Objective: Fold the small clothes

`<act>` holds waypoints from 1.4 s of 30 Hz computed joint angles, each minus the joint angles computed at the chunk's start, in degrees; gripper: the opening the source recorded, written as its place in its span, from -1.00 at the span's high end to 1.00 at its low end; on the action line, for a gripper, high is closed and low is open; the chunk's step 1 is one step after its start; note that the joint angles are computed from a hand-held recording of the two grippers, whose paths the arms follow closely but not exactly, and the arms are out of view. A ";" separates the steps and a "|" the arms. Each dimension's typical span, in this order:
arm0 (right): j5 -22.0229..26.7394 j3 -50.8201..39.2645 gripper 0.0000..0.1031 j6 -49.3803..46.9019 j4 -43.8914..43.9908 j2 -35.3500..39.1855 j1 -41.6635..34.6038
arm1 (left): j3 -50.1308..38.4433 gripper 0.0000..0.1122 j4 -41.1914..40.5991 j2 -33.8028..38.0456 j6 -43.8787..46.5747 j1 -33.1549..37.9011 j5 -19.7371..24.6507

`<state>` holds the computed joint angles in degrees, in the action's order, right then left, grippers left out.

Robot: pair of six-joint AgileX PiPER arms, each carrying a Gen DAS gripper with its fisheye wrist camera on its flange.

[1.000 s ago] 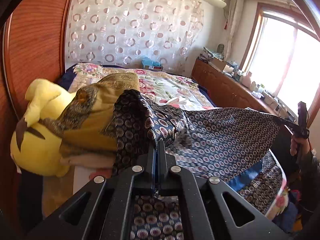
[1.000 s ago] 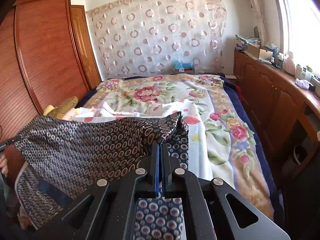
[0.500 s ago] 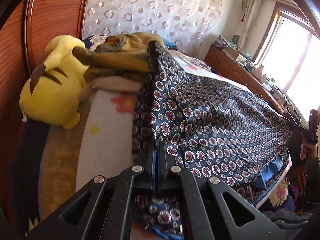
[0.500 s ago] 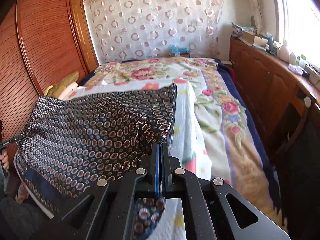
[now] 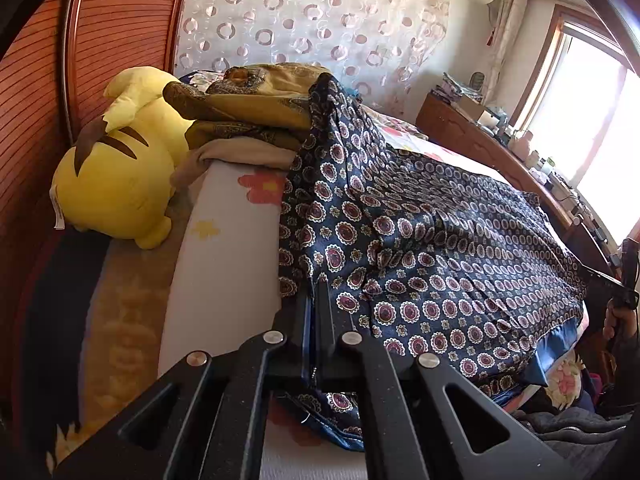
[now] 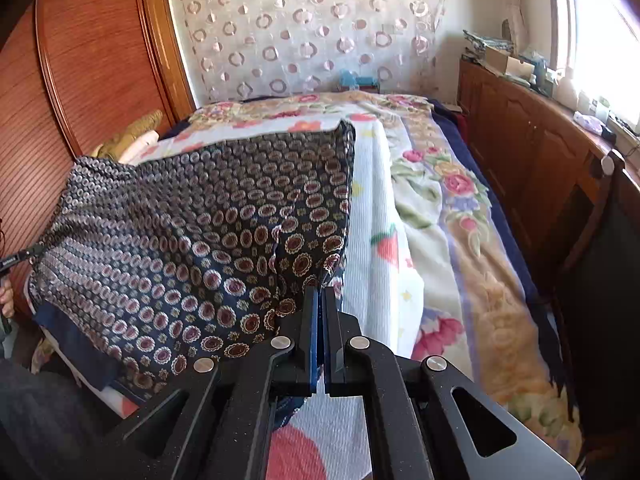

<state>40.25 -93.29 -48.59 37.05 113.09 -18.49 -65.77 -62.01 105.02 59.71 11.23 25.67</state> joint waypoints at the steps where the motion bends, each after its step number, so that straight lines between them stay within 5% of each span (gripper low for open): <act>1: -0.27 -0.15 0.97 0.47 -0.36 0.26 0.34 | -0.07 0.97 0.36 0.00 -0.23 0.01 -0.07; 5: -1.50 -0.64 0.97 0.26 -0.96 0.91 0.88 | -0.07 0.96 4.91 -0.39 -3.49 -1.07 -1.85; 9: -5.12 0.34 0.97 0.89 -2.98 -0.21 2.27 | 2.29 0.80 -2.26 -2.44 3.40 -0.85 -4.00; 15: -9.33 1.13 0.90 0.77 -4.33 -2.79 4.14 | 2.73 0.28 -5.91 -3.68 7.20 0.09 -2.52; 19: -11.75 1.81 0.69 2.85 -6.58 -4.29 5.82 | 3.10 -0.37 -3.67 -3.36 5.87 -1.21 -4.79; 27: -14.88 6.12 0.15 -2.55 -1.88 -4.36 10.41 | 3.92 -0.37 8.60 -1.61 -6.93 -2.76 -9.47; 42: -18.96 7.34 0.13 -7.71 2.39 2.33 19.63 | 7.10 -0.28 7.95 -3.08 -5.11 -3.54 -11.89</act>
